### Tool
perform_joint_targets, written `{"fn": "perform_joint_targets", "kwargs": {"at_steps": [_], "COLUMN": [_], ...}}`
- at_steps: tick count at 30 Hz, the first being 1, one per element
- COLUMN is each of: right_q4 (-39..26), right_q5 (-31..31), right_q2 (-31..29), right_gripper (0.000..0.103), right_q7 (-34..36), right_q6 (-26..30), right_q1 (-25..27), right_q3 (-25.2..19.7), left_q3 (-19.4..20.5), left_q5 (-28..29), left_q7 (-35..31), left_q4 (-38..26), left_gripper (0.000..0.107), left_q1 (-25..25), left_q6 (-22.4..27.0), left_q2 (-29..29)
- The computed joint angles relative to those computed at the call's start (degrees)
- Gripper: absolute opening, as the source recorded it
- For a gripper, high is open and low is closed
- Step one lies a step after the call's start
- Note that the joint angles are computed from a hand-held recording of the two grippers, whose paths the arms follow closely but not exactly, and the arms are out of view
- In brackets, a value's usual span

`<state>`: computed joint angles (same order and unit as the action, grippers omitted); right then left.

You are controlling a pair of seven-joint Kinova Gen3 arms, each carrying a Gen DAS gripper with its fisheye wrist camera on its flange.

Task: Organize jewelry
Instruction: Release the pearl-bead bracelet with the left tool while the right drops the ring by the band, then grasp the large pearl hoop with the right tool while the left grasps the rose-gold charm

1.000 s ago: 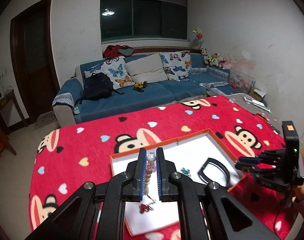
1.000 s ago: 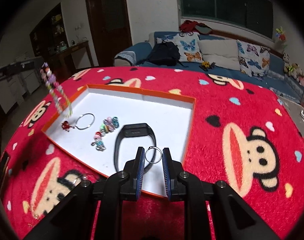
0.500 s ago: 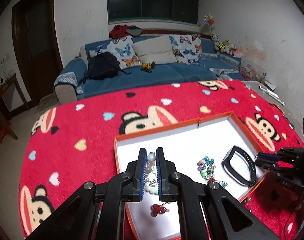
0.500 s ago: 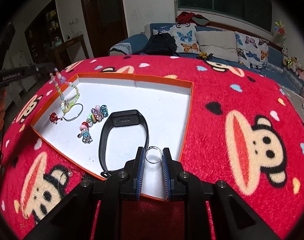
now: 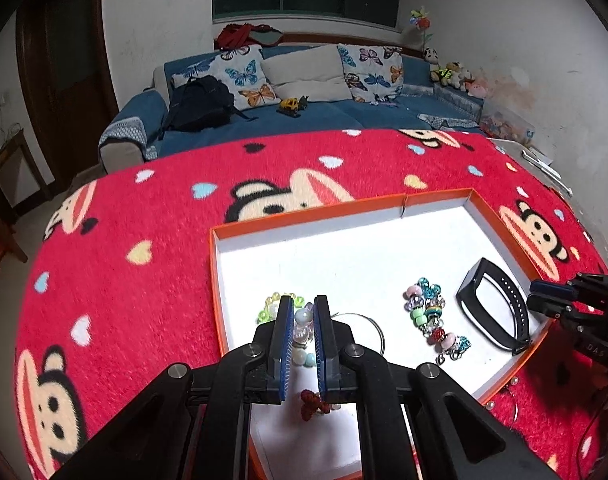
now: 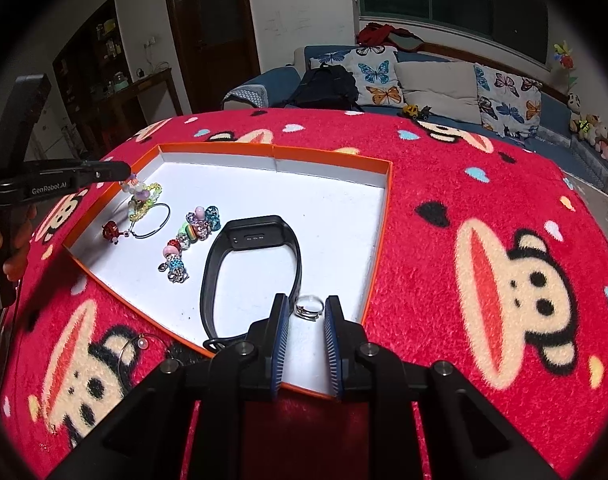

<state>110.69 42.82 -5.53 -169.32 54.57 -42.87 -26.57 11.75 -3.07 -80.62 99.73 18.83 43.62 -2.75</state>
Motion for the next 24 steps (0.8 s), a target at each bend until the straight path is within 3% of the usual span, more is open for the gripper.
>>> {"fn": "perform_joint_targets", "kwargs": {"at_steps": [12,24], "right_q4": [-0.9,0.1], "right_q5": [0.7,-2.3], "right_q2": [-2.2,-2.1], "right_gripper": [0.028,0.037], "right_q7": [-0.7,-3.0], "right_q6": [2.8,1.1], "right_q1": [-0.6,-2.7], "right_q3": [-3.3,-6.4], "left_q3": [1.0,3.0], "left_q5": [0.3,3.9], "left_q7": [1.3,1.3], "left_q4": [1.7,6.6], "left_gripper": [0.012,0.013], "left_q1": [0.5,1.1], "left_q6": [1.0,3.6], "left_q2": [-3.4,-12.2]}}
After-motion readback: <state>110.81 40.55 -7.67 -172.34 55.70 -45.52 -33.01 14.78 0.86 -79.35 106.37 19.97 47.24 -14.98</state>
